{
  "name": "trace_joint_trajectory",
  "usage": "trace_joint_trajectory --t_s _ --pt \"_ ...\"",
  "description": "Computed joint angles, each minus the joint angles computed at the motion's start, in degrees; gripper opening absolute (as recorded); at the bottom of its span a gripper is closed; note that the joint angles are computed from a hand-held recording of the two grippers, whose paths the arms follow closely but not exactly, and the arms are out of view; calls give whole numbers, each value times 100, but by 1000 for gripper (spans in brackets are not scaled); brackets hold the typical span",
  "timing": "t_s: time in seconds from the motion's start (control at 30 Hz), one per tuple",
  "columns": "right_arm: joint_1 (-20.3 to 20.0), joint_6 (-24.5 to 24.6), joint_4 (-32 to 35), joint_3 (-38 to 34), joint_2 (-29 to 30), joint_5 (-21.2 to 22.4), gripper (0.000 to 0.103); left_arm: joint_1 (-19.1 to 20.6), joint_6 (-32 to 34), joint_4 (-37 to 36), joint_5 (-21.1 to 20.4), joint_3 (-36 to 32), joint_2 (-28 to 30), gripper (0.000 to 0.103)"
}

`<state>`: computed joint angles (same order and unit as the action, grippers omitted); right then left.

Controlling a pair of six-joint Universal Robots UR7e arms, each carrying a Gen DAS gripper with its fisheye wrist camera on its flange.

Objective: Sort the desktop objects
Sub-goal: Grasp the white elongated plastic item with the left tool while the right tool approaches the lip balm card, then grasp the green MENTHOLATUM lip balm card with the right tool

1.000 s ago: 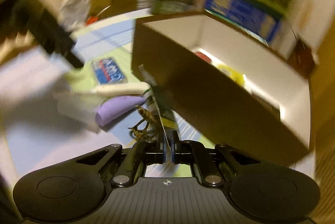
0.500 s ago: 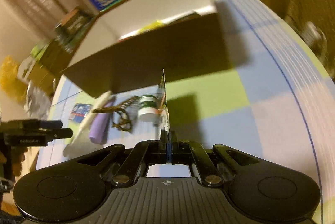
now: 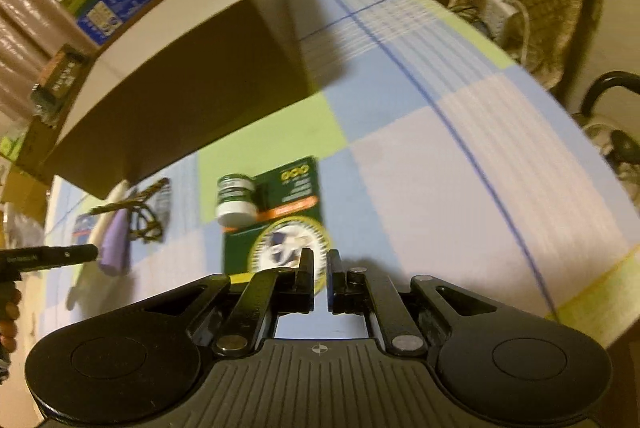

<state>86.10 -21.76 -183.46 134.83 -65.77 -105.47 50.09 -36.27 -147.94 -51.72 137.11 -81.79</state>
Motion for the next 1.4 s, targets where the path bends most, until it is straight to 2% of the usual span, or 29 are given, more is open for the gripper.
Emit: trace_joint_trajectory --t_s 0.2,0.3,0.33,0.37,0.43,0.5,0.57,0.73,1.03,1.27,1.4 --pt "-67 114 -212 62 -42 -132 4 207 48 -314 -104 -89 230 33" --pt "-49 94 -314 89 -43 -220 5 263 193 -457 -154 -135 320 26" --pt "-34 64 -375 101 -30 -258 6 275 269 -527 -182 -140 342 18" --pt "3 53 -430 88 10 -302 7 278 297 -570 -197 -149 356 17" --pt "44 6 -541 93 55 -367 14 226 316 -490 -119 -169 386 17" --pt "94 -23 -690 96 110 -446 36 178 372 -452 -46 -158 394 17" --pt "134 -109 -869 115 162 -441 40 132 348 -365 33 -160 394 17" --pt "296 -277 -902 52 247 -289 42 -78 304 -232 213 -27 187 17" --pt "680 -796 -856 -296 868 -138 49 -449 114 33 551 112 -190 16" --pt "909 -1369 -1561 -591 1765 -602 49 -621 -90 166 728 214 -409 16" --pt "941 -1544 -1778 -686 2047 -734 49 -635 -170 200 699 286 -421 16"
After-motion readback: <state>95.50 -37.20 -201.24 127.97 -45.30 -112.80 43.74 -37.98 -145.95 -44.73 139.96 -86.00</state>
